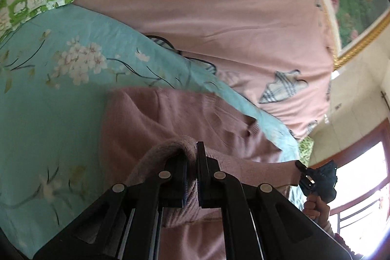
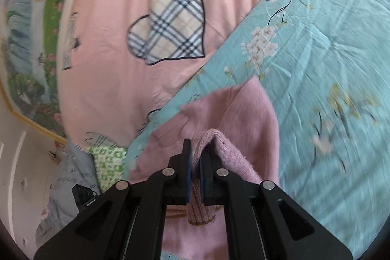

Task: Fold small clothes
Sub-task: 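Carry the hem over the collar with both tools and lay it down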

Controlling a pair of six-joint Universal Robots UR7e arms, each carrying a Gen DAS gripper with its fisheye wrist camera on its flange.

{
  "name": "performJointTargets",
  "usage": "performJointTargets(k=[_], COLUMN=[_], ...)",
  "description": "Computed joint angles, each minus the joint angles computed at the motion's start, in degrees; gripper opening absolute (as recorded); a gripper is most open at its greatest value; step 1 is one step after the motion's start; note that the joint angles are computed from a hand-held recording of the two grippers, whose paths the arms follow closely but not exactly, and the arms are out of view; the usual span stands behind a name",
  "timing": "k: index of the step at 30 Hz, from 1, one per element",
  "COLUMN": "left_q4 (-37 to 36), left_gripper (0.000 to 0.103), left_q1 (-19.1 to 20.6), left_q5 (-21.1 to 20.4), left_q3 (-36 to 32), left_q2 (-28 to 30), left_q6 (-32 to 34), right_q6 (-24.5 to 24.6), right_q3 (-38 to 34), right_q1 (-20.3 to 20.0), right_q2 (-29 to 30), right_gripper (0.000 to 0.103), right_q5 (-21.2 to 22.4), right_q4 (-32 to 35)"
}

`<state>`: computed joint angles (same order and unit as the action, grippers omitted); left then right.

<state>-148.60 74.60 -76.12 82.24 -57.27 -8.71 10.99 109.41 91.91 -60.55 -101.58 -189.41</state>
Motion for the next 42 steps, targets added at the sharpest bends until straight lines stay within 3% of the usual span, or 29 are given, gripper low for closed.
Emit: performJointTargets(k=[9, 12, 13, 16, 18, 22, 27, 30, 34, 36, 39, 42], left_q4=[5.9, 5.8, 5.8, 4.8, 5.3, 9.8, 15.1, 17.8, 22.3, 20.0, 15.8, 14.6], left_gripper=[0.005, 0.010, 0.017, 0.034, 0.034, 0.034, 0.032, 0.032, 0.032, 0.032, 0.032, 0.032], left_q1=[2.2, 2.4, 1.9, -0.6, -2.3, -4.7, -5.8, -5.0, -4.6, -4.4, -3.4, -2.1], left_q5=[6.0, 5.1, 5.7, 9.4, 9.2, 2.9, 2.9, 3.3, 7.5, 11.3, 14.9, 15.9], left_q3=[-9.5, -8.9, -8.2, -4.1, -0.5, 5.5, 5.6, 0.7, -8.9, -12.5, -18.1, -22.1], left_q2=[8.1, 7.4, 6.8, 3.5, 0.7, -2.5, 2.1, 6.3, 11.6, 13.5, 16.3, 18.3], left_q6=[-1.4, -2.6, -2.4, 0.7, 2.8, 6.9, 8.1, 8.6, 10.4, 11.1, 9.9, 6.9], right_q6=[-1.0, 0.4, 1.0, 0.8, -1.3, -7.7, -16.7, -18.7, -20.0, -20.7, -20.3, -15.3], right_q3=[-8.1, -8.2, -8.1, -7.4, -5.3, -1.6, -3.5, -7.5, -15.5, -18.2, -21.5, -21.7], right_q1=[-3.6, -4.6, -4.7, -3.6, -1.9, 1.5, 5.2, 5.1, 3.8, 3.8, 3.9, 2.0], right_q2=[5.4, 5.6, 5.2, 3.5, 2.2, 0.6, 4.5, 8.6, 13.3, 14.7, 16.8, 15.9], right_gripper=[0.008, 0.009, 0.010, 0.022, 0.044, 0.046, 0.044, 0.044, 0.044, 0.042, 0.042, 0.042], right_q5=[-3.5, -2.0, -1.8, -3.2, -5.6, -7.0, -7.2, -5.5, -5.4, -8.5, -17.3, -15.5], right_q4=[6.9, 7.0, 7.7, 9.5, 6.0, 3.0, 18.9, 26.6, 33.7, 32.3, 22.7, 15.4])
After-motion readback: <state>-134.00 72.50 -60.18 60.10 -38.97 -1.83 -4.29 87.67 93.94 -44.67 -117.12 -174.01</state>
